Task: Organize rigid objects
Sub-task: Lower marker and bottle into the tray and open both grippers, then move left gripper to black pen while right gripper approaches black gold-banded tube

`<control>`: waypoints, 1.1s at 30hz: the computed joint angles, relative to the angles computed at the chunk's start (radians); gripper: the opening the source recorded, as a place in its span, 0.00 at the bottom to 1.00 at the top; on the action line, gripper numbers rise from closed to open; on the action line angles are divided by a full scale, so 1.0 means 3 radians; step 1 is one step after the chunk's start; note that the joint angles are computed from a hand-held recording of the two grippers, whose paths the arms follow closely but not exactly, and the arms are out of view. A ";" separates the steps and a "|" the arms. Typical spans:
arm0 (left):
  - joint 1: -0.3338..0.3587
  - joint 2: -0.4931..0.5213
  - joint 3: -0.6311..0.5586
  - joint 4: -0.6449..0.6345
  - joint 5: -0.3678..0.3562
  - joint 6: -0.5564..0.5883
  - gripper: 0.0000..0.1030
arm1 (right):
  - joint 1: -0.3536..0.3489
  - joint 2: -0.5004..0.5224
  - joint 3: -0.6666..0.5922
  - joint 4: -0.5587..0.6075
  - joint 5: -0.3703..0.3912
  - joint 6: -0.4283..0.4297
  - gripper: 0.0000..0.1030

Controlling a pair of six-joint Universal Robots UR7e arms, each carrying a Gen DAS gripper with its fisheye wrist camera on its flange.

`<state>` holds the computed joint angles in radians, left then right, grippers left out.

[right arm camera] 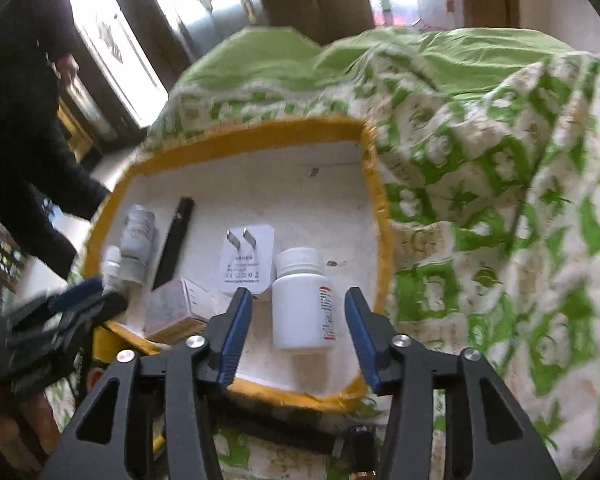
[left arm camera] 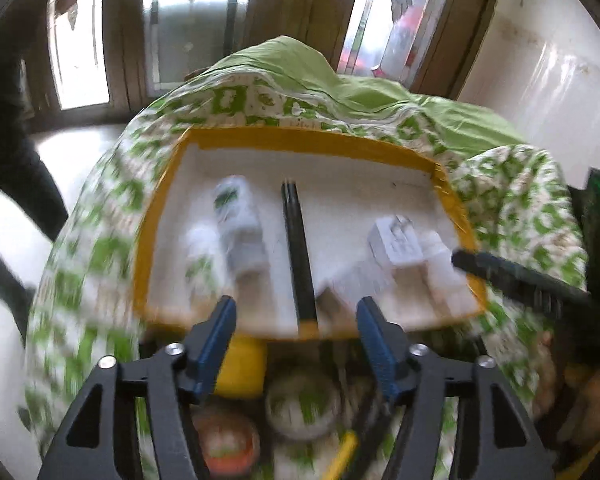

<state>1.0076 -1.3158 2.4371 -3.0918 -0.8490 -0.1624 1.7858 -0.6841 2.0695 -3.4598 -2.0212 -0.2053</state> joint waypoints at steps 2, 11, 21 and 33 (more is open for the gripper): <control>-0.0052 -0.0181 0.0267 -0.0081 -0.0057 -0.0183 0.67 | -0.0033 -0.0108 0.0140 -0.0072 0.0098 0.0134 0.52; -0.0421 -0.0370 0.0777 0.0059 -0.0142 -0.0744 0.67 | -0.0050 -0.0367 0.0793 -0.0199 0.0375 0.0369 0.56; -0.0352 -0.0433 0.0817 0.0295 -0.0248 -0.0989 0.67 | -0.0037 -0.0377 0.1014 -0.0265 0.0349 0.0403 0.57; -0.0556 0.0030 0.0645 0.0487 -0.0152 -0.0660 0.35 | -0.0064 -0.0351 0.0975 -0.0234 0.0331 0.0432 0.57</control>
<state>0.8407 -1.3068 2.6305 -2.9456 -0.8945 -0.3604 1.7666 -0.7895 2.3620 -3.5300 -1.9217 -0.0757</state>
